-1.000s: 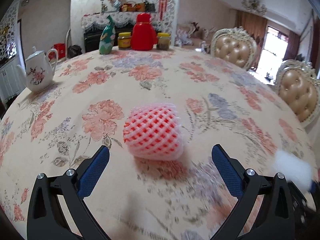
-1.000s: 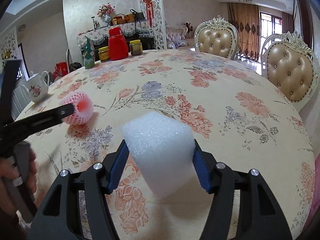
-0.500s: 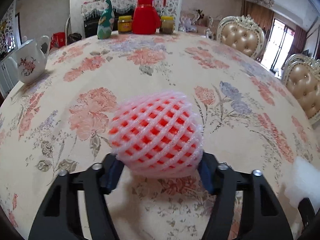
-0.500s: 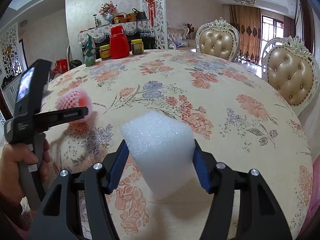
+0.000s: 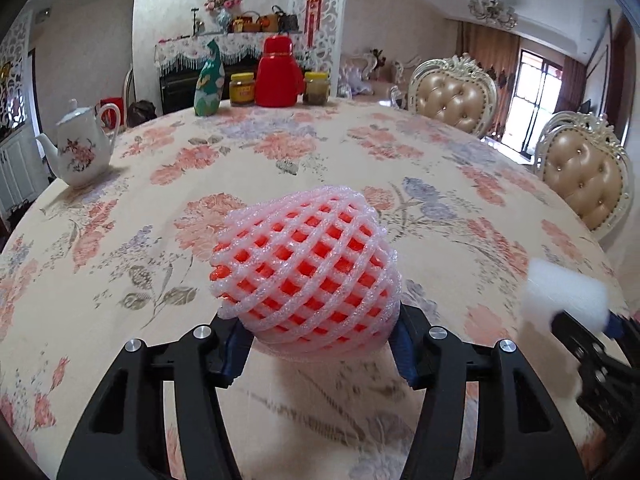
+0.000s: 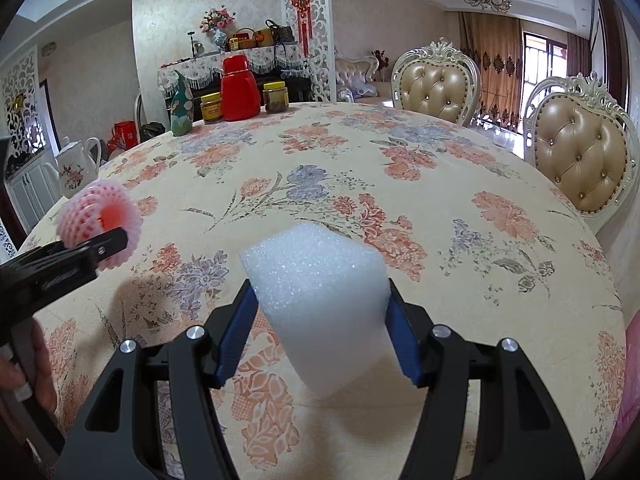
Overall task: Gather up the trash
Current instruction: 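Carry the foam block and pink foam net to the pink bin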
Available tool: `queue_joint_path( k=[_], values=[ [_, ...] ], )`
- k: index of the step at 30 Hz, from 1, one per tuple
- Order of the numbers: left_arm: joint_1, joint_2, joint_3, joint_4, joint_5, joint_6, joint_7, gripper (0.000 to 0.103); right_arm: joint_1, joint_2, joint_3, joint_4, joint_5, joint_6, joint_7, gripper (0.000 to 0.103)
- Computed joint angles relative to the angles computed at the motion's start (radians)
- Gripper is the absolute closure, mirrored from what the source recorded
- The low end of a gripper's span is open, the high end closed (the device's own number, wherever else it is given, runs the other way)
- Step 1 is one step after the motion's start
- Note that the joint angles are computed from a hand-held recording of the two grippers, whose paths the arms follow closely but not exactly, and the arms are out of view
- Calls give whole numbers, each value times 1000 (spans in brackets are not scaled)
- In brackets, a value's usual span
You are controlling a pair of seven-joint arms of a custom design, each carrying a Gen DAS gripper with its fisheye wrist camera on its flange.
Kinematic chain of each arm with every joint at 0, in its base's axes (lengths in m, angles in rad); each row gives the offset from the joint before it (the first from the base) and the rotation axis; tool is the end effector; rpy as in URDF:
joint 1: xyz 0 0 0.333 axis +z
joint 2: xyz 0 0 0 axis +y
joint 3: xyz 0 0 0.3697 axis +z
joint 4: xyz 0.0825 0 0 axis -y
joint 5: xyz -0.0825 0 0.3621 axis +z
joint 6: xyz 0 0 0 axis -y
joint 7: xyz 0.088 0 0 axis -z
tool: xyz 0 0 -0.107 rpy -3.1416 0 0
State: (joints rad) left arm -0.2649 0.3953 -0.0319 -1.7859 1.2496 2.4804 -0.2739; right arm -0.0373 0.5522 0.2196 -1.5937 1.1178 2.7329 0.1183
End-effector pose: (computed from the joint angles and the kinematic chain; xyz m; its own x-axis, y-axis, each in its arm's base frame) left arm 0.6468 -0.1986 0.4242 0.5518 -0.8305 0.0760 -0.4835 -0.3928 -0.7823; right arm 0.7312 0.0656 0.4217 0.6148 -0.7861 -0.0635 -0.4993 -0.3256 -0.8029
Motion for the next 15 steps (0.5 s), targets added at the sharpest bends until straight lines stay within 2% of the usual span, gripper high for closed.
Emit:
queue_joint_path(
  k=[5,9,15],
  values=[
    [-40,-40,-13,-39,78,-49,-49,48,-33,-22,31,-24,93,-25,-115,43],
    [-59,-65,-35,-70,132,-106,-85,48,-29,-41,3,-38,124,-72,-106,42],
    [-65,-90,-65,-108,194,-136,-165,48,-29,-85,-33,-79,193,-117,-163,42]
  ],
)
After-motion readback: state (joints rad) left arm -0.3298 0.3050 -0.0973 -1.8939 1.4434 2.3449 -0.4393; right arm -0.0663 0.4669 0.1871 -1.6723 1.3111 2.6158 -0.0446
